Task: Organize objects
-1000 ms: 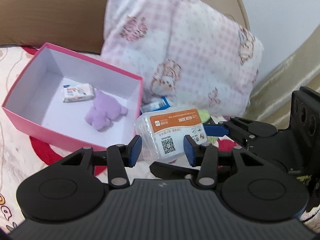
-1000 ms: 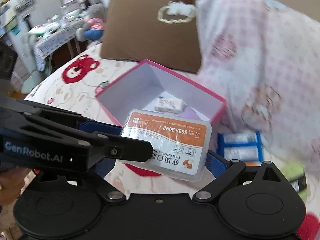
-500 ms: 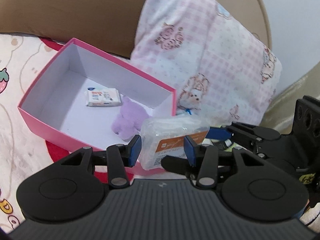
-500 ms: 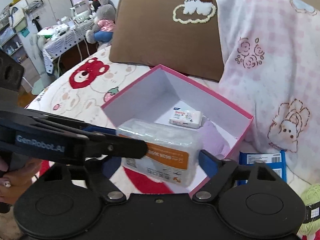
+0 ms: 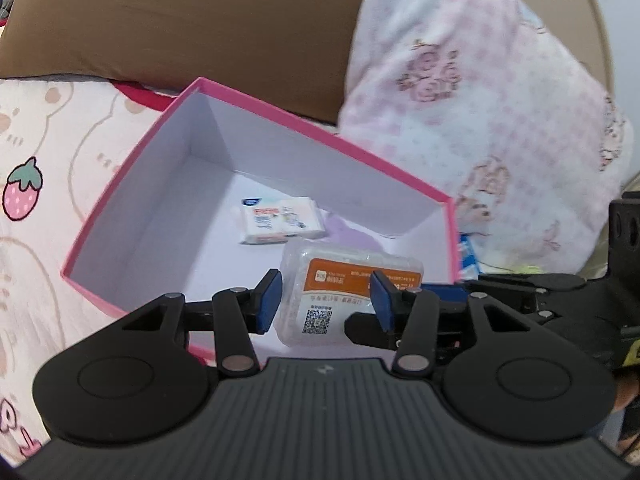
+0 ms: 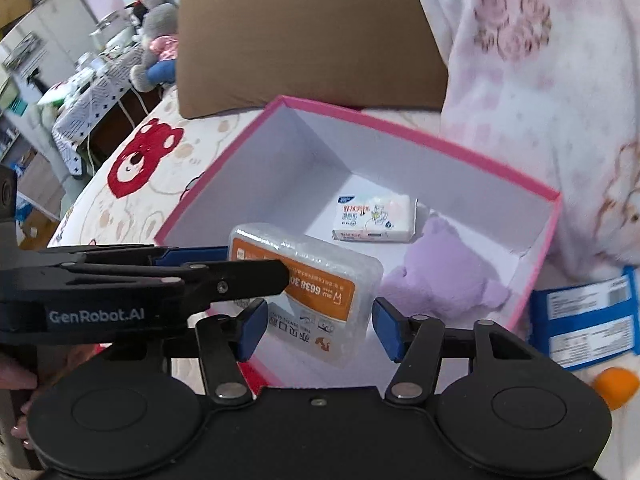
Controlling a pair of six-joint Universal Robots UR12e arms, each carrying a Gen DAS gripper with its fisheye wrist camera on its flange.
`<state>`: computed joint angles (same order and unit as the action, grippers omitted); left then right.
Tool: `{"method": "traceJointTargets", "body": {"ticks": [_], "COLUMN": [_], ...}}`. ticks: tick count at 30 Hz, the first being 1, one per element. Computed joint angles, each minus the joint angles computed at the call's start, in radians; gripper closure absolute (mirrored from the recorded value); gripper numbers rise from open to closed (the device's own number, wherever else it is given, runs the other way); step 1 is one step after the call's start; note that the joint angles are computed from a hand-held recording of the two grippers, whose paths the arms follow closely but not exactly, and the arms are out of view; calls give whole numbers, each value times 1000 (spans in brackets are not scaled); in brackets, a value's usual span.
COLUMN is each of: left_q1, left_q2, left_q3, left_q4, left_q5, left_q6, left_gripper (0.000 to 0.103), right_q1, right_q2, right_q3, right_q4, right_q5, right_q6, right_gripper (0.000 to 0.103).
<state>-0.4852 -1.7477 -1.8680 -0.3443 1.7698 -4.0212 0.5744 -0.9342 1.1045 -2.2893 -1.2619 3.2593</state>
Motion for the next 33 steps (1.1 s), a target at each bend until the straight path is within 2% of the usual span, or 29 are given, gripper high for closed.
{"method": "traceJointTargets", "body": {"ticks": [3,5,8,20,27,33], "left_q1": [19,32,50,66,75,85], "left_q2": [-5,-10,-20,-62,-76,-77], "left_q3": [-7,-17,-26,-9,10,-2], "left_q4": [-5,12,13,-5,-43,-19], "left_q5": [-23,-48,-87,-64,-51,-66], "left_q6": [23,67,54,27,-27,-66], "left_gripper": [57,56,56,66,66,66], "right_q1": [-4,2,10,6,3,3], "right_q2": [29,46,71,148,173,169], "right_q3": [-41,-66,-103,-209,-249,-235], "right_q4": [64,94,142,251,271,237], "right_q5": [24,1,-26,-33,-30,-41], "right_q6": [12,-11,-19,4,58,115], "right_gripper": [45,46,47,47,53,59]}}
